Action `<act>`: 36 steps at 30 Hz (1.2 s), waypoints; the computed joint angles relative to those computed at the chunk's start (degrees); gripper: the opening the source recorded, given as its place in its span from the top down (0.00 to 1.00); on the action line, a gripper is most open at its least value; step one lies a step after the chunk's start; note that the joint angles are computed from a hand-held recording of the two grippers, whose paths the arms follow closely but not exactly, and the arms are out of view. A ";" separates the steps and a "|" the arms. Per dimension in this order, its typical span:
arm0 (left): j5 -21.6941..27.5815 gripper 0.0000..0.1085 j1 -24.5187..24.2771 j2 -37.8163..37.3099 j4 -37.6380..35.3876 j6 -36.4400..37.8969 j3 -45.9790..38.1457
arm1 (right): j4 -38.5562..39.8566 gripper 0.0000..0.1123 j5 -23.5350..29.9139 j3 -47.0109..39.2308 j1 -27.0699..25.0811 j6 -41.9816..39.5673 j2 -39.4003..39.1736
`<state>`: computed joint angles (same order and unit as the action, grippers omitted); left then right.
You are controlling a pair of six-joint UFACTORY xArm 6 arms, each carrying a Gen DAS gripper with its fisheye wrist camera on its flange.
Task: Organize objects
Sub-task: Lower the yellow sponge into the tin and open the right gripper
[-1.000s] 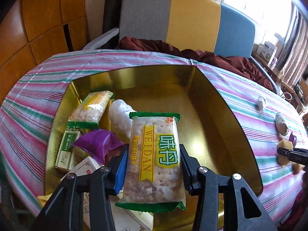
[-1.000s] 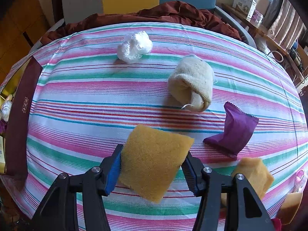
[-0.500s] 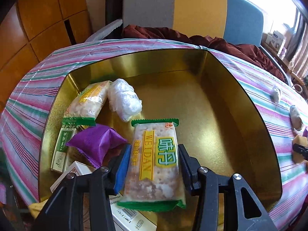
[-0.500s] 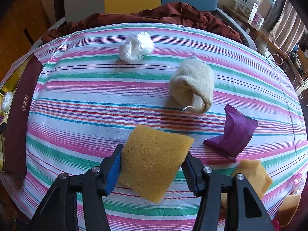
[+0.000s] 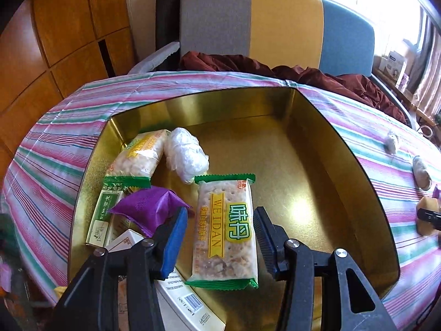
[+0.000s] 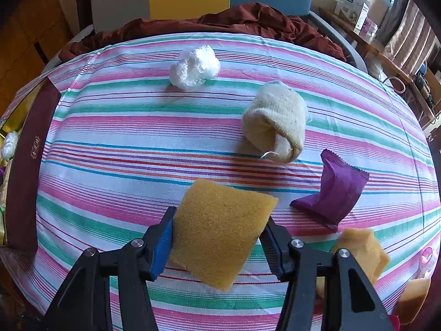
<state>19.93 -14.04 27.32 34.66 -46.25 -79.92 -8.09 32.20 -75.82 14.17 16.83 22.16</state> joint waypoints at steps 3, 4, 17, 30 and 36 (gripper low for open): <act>-1.23 0.53 0.17 -1.49 2.30 -2.11 1.48 | -0.01 0.48 0.00 -0.02 0.03 -0.01 0.00; -1.67 0.53 0.23 -2.07 3.07 -2.87 2.08 | 0.00 0.48 0.02 -0.08 0.03 -0.03 0.05; -6.87 0.52 1.35 -10.77 11.53 -10.23 10.60 | -2.88 0.49 -0.92 2.31 0.19 1.99 -1.71; -9.72 0.52 3.85 -16.00 16.34 -15.48 16.96 | 3.58 0.49 -4.74 -3.25 3.75 -1.55 0.68; -10.58 0.52 5.07 -17.47 17.60 -17.25 18.89 | 8.00 0.49 -5.00 -10.80 8.67 -5.80 4.10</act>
<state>9.34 -8.97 9.85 52.26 -63.50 -61.03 -0.09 27.19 -86.62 22.84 11.03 26.26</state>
